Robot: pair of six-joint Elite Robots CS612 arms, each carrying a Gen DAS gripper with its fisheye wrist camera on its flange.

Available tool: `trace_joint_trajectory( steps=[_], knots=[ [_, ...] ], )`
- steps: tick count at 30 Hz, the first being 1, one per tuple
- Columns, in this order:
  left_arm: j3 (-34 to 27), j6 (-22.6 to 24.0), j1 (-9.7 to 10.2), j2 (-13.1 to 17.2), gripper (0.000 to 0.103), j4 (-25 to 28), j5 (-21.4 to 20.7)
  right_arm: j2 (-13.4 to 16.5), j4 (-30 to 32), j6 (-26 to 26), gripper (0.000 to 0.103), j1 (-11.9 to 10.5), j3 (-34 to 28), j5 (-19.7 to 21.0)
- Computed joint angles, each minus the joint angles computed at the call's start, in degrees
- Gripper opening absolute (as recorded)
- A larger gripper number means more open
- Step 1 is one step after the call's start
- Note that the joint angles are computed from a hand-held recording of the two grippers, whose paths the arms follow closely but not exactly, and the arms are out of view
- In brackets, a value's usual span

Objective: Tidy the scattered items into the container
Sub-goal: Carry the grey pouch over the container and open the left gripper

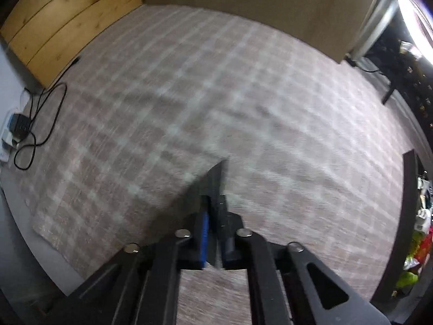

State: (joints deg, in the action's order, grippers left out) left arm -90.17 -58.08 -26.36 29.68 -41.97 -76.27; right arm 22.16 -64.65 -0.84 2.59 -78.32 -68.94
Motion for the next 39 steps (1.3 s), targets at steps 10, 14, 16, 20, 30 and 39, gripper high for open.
trace_joint_trajectory(
  steps=[10, 14, 16, 20, 30, 39],
  knots=[
    [8.66, 10.92, -4.30, -4.48, 0.003, -15.81, -4.73, 1.27, 0.51, 3.63, 0.063, -2.59, -3.16, -1.98],
    [19.46, 19.23, -4.88, -9.25, 0.003, -25.86, -9.04, 1.96, 1.75, 4.07, 0.063, -3.40, -4.78, -3.78],
    [27.98, 22.87, -5.45, -12.66, 0.003, -32.25, -10.24, 2.24, 2.31, 4.22, 0.063, -3.70, -5.52, -5.22],
    [36.34, 27.34, -6.55, -16.81, 0.003, -37.76, -12.39, 2.70, 3.29, 4.57, 0.063, -4.49, -6.98, -7.42],
    [59.53, 34.56, -9.57, -27.56, 0.003, -50.89, -13.55, 3.83, 4.95, 7.26, 0.063, -6.11, -9.59, -11.31],
    [65.63, 38.21, -10.15, -30.66, 0.070, -57.02, -13.14, 3.88, 5.11, 8.45, 0.063, -6.24, -9.23, -10.99]
  ],
)
